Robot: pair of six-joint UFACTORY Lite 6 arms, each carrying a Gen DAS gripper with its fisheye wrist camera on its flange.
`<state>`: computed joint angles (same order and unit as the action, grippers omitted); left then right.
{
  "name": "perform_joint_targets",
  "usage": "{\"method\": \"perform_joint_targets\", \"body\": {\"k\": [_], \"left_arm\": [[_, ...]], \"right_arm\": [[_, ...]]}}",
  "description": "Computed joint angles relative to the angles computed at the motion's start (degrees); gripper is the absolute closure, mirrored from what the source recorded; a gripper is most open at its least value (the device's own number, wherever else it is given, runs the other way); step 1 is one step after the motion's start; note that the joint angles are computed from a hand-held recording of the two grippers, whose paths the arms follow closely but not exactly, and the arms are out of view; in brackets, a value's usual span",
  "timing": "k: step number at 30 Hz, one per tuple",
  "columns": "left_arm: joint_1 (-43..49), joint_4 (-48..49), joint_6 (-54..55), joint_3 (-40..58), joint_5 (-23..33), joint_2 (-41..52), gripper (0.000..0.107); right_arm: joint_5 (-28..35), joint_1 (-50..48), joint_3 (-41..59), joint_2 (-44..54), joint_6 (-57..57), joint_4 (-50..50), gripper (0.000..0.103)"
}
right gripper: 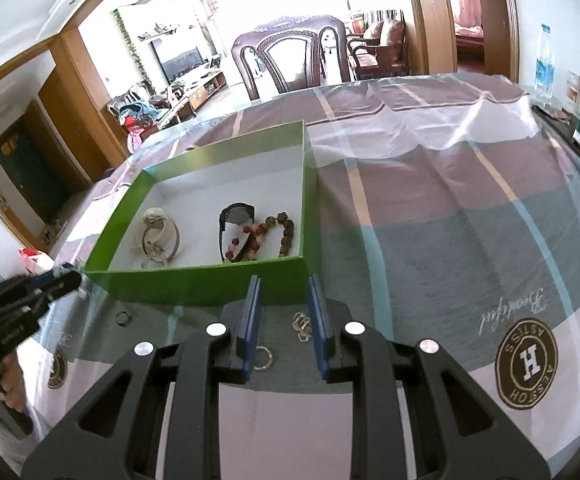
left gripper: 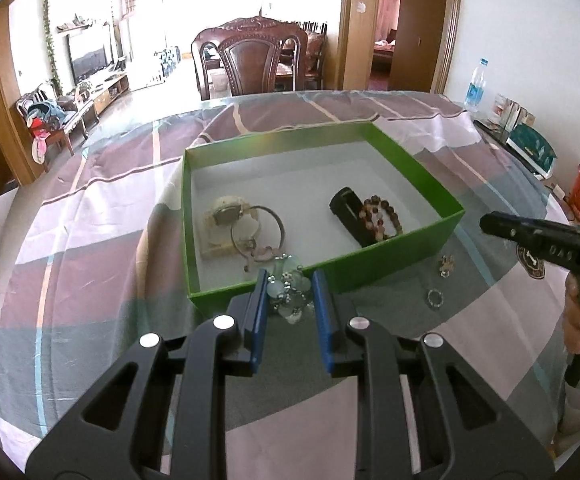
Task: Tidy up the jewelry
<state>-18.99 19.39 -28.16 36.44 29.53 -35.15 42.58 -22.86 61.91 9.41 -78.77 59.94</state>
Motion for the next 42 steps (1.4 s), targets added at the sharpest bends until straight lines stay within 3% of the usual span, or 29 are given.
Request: {"method": "perform_joint_targets", "body": {"k": [2,8,9,11,17,23,27,34,36,38,40,42], "left_arm": [[-0.17,-0.45,0.0,-0.05,-0.49,0.56,0.085],[-0.81,-1.74,0.46,-1.21,-2.08,1.9,0.085],[-0.69,-2.07,0.77,-1.37,-2.33,1.98,0.085],[-0.28,-2.8,1.48,-1.58,-2.62,2.06,0.085],[2.1,-5.28,4.67,-1.39,-2.05,0.75,0.085],[1.53,0.02,1.65,3.43,0.83,1.55,0.085],[4.8,-3.91,6.18,8.12,-0.76,5.3,0.085],[10.03,-14.43,15.23,15.09,-6.91,19.77,0.084],[11.61,-18.94,19.17,16.03,-8.27,23.22,0.08],[13.56,-25.28,24.95,16.1,-8.79,24.91,0.069],[15.11,-30.23,29.85,14.66,-8.6,24.05,0.066],[14.72,-27.78,28.59,12.4,-7.87,21.18,0.064]], "right_arm": [[-2.36,1.64,-0.03,1.92,1.15,-1.31,0.056],[-15.56,8.86,-0.74,7.92,2.7,-4.85,0.055],[-16.95,9.51,-1.09,8.23,2.32,-4.86,0.055],[-18.35,10.26,-1.7,8.2,2.32,-5.76,0.081],[-12.21,7.91,-3.12,3.77,1.55,-4.57,0.081],[-2.63,7.38,0.8,-2.58,5.67,-6.86,0.081],[-5.18,10.78,6.72,-2.04,8.65,-6.71,0.081],[-10.69,17.32,16.2,9.79,18.41,-12.31,0.08],[-11.07,17.88,16.72,11.61,19.11,-12.97,0.076],[-8.78,16.92,16.73,11.84,18.99,-12.43,0.058],[-6.88,15.2,14.75,9.96,16.63,-10.49,0.053],[-5.65,13.41,11.16,6.29,13.15,-9.67,0.052]]}}
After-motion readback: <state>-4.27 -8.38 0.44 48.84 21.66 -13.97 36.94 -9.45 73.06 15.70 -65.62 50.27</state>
